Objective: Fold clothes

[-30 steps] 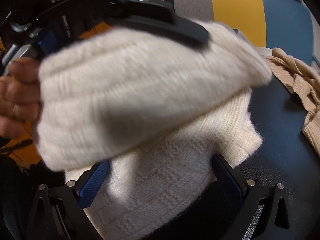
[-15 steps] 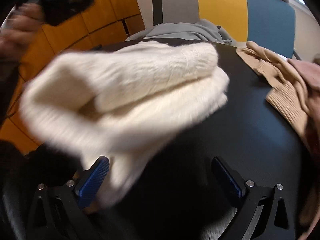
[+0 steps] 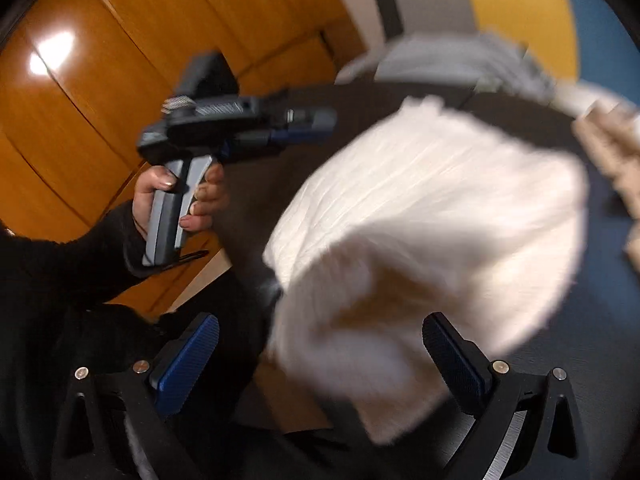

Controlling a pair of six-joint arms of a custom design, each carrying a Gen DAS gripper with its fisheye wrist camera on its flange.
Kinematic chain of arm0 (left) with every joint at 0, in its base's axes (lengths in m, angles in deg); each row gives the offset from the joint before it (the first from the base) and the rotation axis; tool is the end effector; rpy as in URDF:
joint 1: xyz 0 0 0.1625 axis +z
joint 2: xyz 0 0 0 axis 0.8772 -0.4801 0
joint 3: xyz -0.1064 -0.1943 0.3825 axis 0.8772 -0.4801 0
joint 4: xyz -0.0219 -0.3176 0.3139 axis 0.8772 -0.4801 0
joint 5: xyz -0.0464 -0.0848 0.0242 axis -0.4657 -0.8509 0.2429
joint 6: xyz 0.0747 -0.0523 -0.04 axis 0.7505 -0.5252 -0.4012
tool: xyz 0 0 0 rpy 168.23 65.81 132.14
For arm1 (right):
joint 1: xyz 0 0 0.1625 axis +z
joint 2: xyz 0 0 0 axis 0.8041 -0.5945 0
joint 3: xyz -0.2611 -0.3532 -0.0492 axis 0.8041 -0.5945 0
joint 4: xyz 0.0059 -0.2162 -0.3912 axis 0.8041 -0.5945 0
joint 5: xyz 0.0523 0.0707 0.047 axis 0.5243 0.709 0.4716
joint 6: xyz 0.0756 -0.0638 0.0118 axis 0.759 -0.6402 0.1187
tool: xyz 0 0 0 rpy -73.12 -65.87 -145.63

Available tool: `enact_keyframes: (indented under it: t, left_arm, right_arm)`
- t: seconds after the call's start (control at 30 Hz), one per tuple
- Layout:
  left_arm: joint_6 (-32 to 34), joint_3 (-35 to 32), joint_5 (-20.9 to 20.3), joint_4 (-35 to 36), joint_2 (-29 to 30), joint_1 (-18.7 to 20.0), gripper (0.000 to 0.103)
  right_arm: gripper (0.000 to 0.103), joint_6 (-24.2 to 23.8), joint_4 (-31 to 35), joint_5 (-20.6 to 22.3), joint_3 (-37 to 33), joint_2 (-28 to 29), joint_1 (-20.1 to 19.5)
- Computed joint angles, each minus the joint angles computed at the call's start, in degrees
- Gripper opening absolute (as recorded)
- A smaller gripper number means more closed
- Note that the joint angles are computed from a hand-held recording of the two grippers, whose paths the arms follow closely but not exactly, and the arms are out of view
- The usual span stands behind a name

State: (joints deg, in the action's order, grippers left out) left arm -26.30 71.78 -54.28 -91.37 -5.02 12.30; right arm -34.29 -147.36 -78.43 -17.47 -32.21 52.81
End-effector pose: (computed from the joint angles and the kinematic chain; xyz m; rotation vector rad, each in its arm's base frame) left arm -0.0591 -0.7420 0.4071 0.1703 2.8952 -1.0531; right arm 0.3832 -0.8099 0.1150 -1.4068 2.6789 0.2678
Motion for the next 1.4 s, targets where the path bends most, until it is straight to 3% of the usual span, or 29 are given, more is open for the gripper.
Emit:
enact_keyframes:
  t: [0.1,0.2,0.23,0.33,0.43,0.53,0.7,0.8,0.93,1.0,1.03,1.07,1.23,1.33,1.4]
  left_arm:
    - [6.2,-1.8,1.4,4.6,2.3,-1.4,0.023]
    - [10.8,-1.7,3.6,5.8,3.8,-1.9,0.022]
    - [12.4,-1.2,4.2,4.8,4.0,-1.9,0.022]
    - [13.8,0.1,5.1,2.3,4.2,-2.2,0.022]
    - [12.0,0.7,5.4,1.4,3.5,-2.8,0.022]
    - [11.9,2.8,2.4,-1.9,1.0,-2.5,0.023]
    - [11.4,6.4,3.7,-5.2,-1.7,-2.2,0.023]
    - [10.9,8.5,3.9,-6.1,-3.0,-1.8,0.023]
    - [13.3,10.6,3.1,-7.2,-4.2,-1.9,0.024]
    - [14.5,11.2,2.5,-7.6,-4.5,-2.0,0.024]
    - [15.0,11.5,2.0,-7.7,-4.6,-2.1,0.024]
    - [15.4,11.7,1.5,-7.8,-4.7,-2.1,0.024]
    - [18.3,10.9,-0.7,-3.2,-4.0,-1.9,0.025]
    - [19.1,9.3,-1.5,3.1,-2.9,-1.2,0.026]
    - [20.7,10.0,1.0,3.4,-2.5,-1.6,0.024]
  right_arm:
    - [0.103,2.1,12.2,4.2,-8.9,5.5,-0.3]
    - [0.103,4.2,10.8,6.8,-3.4,2.8,-1.9]
    - [0.102,5.8,6.7,6.8,1.3,0.3,-2.8]
    - [0.080,10.6,-8.7,6.9,15.7,-7.6,-5.2]
    - [0.080,15.7,-21.9,9.0,25.9,-12.9,-6.4]
    - [0.080,17.9,-31.4,7.7,31.1,-15.9,-5.6]
    - [0.093,23.9,-46.6,9.5,30.9,-15.3,-5.1]
    - [0.093,25.9,-50.0,6.4,26.9,-11.9,-4.1]
    - [0.089,28.5,-47.5,0.7,19.1,-5.8,-2.8]
    - [0.072,29.4,-43.8,-2.1,14.7,-3.2,-2.4]
    - [0.039,29.8,-41.6,-3.5,12.7,-1.9,-2.2]
    - [0.026,30.2,-39.8,-3.9,10.4,-0.4,-2.2]
    - [0.016,24.2,-44.8,-7.9,9.2,-0.2,0.5]
    - [0.015,18.9,-47.9,-16.0,7.4,1.1,2.0]
    - [0.015,19.5,-44.8,-20.9,4.6,3.3,1.4]
